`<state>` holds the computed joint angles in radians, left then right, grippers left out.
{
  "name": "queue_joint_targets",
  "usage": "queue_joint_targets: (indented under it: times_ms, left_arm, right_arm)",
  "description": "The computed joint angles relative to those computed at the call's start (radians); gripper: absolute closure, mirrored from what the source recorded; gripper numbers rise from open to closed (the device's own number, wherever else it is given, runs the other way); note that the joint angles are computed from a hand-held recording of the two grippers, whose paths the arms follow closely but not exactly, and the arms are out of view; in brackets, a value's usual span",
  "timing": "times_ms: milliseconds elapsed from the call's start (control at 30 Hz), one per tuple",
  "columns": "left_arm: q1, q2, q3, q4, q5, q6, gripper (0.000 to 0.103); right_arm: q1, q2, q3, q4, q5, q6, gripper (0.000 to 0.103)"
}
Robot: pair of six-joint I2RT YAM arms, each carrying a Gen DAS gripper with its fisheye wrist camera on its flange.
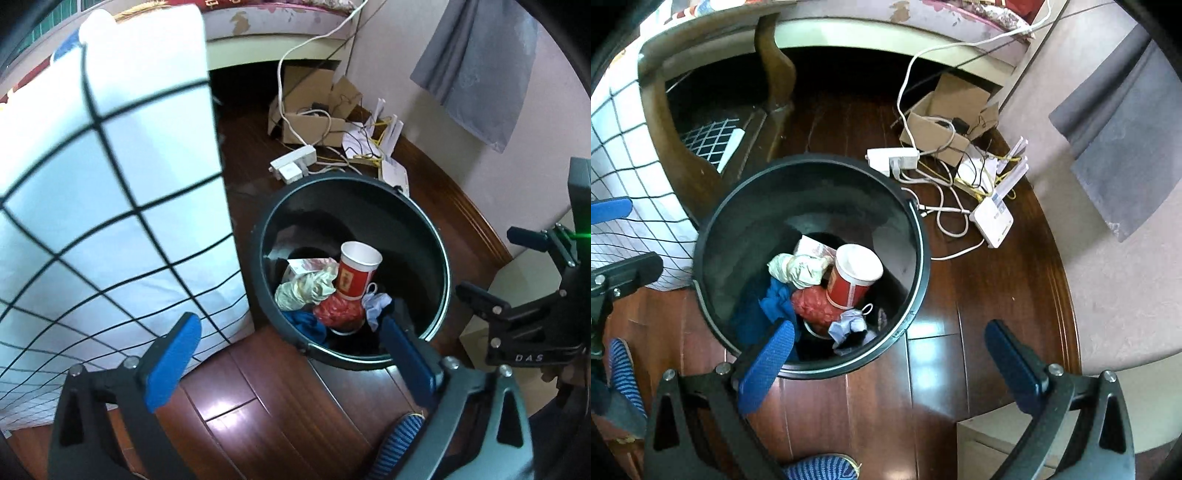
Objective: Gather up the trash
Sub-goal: 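Open both grippers to drop the bag and mask into the bin, then move both tools back to the table toward the yellow cloth and blue paper cup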
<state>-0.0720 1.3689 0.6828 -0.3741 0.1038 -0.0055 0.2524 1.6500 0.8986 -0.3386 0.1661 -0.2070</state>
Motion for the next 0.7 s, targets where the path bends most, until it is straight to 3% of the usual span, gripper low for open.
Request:
queue_joint_targets:
  times_ms: [467,700]
  left_arm:
    - [0.034,-0.270,-0.001,-0.138,-0.056,0.026,0.004]
    - [0.123,-0.357,0.032,-0.208,-0.015,0.043,0.004]
  right_arm:
    - [0.058,-0.219,-0.007,-0.111,0.022,0.074,0.000]
    - [0.130,-0.271,0.055,-0.170,0.053,0.104,0.000]
